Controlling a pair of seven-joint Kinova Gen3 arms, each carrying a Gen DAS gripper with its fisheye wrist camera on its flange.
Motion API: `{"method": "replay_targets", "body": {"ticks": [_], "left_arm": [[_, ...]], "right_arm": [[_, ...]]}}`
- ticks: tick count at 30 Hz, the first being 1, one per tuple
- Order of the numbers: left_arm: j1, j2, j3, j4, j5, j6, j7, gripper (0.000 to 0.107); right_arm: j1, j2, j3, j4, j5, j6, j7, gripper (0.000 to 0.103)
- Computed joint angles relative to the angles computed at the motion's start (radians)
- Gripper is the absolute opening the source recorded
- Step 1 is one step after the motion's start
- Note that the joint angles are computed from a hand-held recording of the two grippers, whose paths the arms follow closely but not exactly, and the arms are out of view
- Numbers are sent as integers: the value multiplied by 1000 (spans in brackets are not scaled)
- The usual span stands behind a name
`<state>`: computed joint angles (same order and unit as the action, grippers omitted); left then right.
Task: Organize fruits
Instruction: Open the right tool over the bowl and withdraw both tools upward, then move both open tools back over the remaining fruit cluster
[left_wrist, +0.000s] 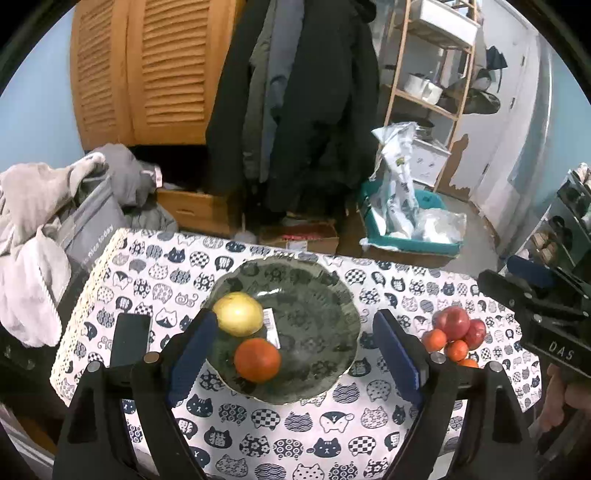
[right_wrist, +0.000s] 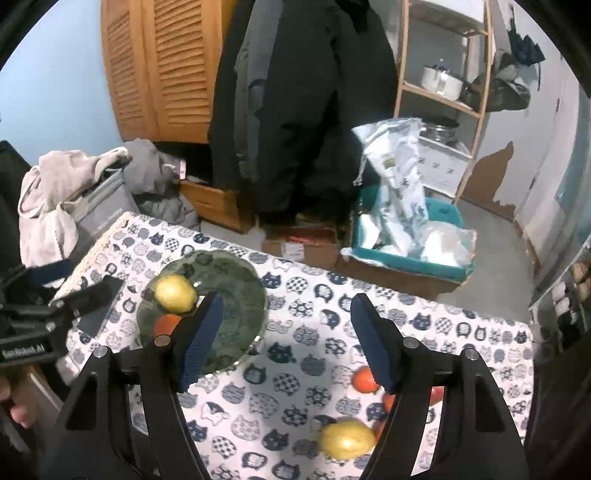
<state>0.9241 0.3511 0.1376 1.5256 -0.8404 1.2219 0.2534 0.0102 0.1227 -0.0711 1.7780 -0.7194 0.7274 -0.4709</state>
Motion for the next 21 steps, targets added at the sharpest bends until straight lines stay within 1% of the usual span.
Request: {"method": "replay_targets", "body": {"ticks": [2,10,15,21], "left_arm": [[9,7,2,-20,-13,11,-11,87],[41,45,-8,-103,-41,21,-72,87],[58,73,-25,-148,-49,5,-105,87],[74,110,-49,-202,-38,-24,-152,87]], "right_arm": [[15,-9,8,5,-10,5,19,74],[75,-32,52,22,-71,33,118,74],[114,-34,79,22,-99,61,165,74],[157,-22,105,23,-108,63,191,75]]}}
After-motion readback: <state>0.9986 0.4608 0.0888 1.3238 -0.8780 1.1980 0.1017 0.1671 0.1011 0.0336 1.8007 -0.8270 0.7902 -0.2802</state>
